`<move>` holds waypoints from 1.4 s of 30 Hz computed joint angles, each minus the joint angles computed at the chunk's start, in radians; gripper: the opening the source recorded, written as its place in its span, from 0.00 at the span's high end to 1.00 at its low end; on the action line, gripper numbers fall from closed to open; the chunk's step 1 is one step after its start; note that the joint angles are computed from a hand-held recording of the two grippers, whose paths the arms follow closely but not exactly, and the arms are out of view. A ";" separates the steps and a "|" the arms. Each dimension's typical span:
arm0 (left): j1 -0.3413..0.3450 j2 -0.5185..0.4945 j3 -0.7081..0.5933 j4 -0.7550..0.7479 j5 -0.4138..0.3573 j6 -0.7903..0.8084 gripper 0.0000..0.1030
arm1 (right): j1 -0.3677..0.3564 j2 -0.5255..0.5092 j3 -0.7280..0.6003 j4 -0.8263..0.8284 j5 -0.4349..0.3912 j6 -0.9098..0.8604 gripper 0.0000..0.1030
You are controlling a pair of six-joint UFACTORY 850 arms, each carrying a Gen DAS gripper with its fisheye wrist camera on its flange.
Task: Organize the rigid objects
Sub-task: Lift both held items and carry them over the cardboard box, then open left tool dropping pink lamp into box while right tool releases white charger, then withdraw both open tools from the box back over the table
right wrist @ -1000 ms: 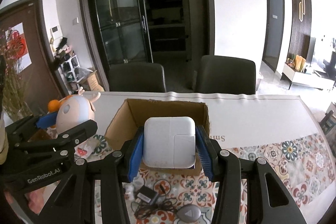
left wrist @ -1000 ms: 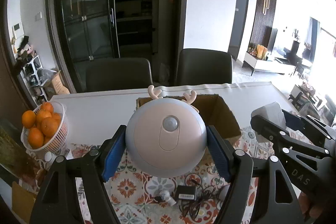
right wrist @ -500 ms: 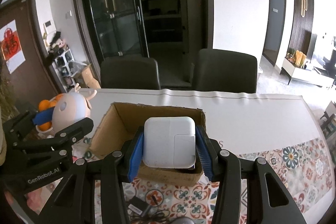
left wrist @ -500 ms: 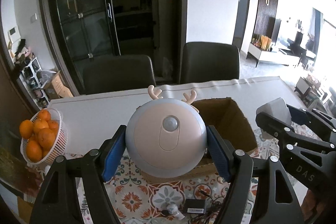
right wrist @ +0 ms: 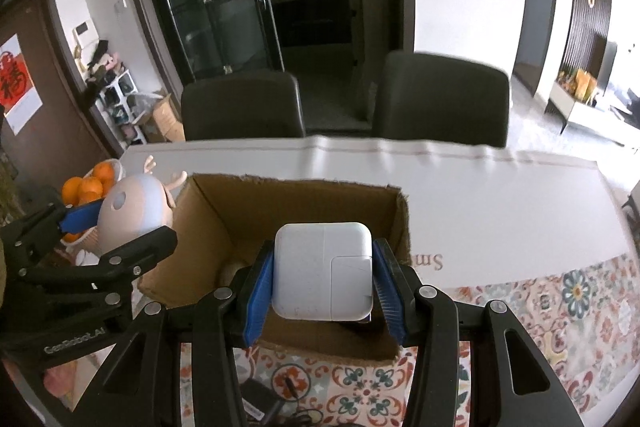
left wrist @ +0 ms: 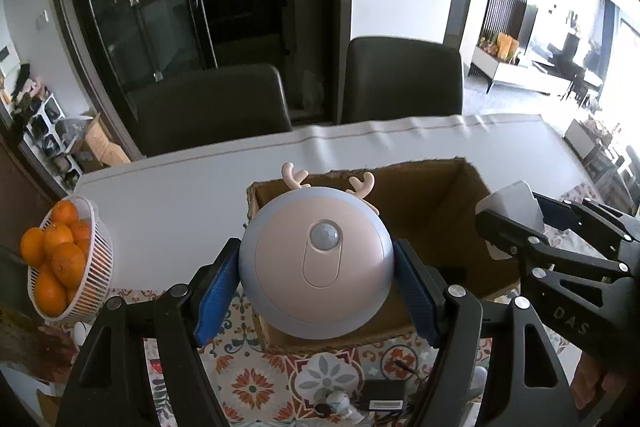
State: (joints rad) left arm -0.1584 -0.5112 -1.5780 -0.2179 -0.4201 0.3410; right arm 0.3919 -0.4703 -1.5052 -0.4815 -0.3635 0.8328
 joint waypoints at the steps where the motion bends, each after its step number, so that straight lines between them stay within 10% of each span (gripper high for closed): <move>1: 0.003 -0.012 -0.012 -0.007 -0.013 0.005 0.28 | -0.004 -0.017 -0.017 0.039 -0.014 -0.038 0.53; 18: 0.004 -0.122 -0.131 0.005 -0.149 -0.043 0.28 | -0.041 -0.114 -0.110 0.331 -0.080 -0.307 0.49; 42: -0.015 0.094 0.095 0.210 0.026 -0.270 0.13 | 0.013 0.051 0.048 -0.060 -0.054 0.101 0.43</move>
